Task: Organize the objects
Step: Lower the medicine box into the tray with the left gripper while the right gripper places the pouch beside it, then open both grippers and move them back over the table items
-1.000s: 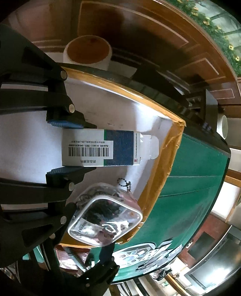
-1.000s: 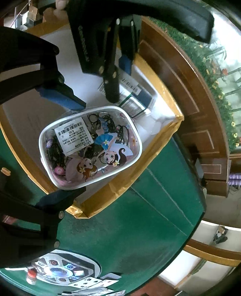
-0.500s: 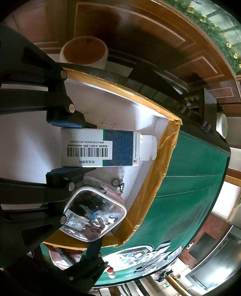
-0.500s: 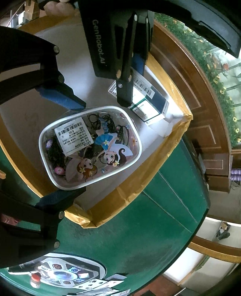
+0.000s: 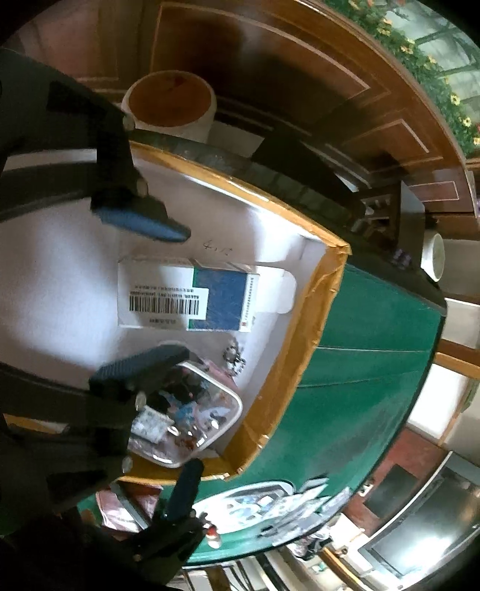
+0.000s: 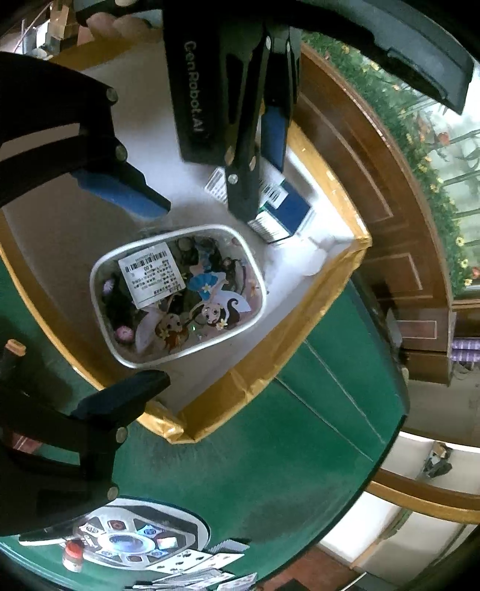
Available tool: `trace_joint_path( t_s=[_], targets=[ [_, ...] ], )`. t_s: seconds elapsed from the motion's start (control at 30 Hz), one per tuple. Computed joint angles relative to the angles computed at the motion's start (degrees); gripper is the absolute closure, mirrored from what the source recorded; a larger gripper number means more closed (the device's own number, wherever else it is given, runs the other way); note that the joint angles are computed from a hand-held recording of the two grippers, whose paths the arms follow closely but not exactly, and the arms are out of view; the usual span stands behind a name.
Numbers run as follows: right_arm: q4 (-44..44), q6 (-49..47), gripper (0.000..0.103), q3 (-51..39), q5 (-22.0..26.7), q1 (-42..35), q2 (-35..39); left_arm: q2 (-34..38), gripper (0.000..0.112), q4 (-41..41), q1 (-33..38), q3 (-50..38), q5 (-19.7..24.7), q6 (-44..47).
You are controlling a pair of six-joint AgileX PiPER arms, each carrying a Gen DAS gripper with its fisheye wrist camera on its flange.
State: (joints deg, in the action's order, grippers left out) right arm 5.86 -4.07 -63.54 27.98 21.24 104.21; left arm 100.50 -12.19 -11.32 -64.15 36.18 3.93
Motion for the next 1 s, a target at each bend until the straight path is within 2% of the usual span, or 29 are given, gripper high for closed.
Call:
trace_joint_path(
  t_s=[0.23,0.4,0.5,0.63,0.73,1.0],
  targets=[
    [0.34,1.32,0.018,6.95,-2.42,-0.8,-8.85,-4.09,0.051,1.71,-1.28,1.49,0.78,-3.71],
    [5.74,-1.47,0.017,14.97,-3.97,-3.49,-17.42,-8.11,0.046,0.55,-3.38,4.07,0.47,-5.36],
    [8.96,-4.31,0.016,18.75,-3.3,-6.08,-21.32,-10.0,0.046,0.91,-6.07,5.39,0.76,-6.99],
    [14.21,-9.78,0.012,24.95,-1.87,-11.4,-27.37,-11.54,0.04,0.16,-10.83,6.57,1.31,-8.76],
    [20.15,-17.18,0.003,31.04,0.14,-18.3,-33.12,-11.74,0.04,0.07,-15.31,6.8,1.77,-10.85],
    [24.5,-35.02,0.002,43.67,11.28,-43.67,-47.42,-7.41,0.04,1.79,-30.44,4.71,1.36,-17.98]
  ],
)
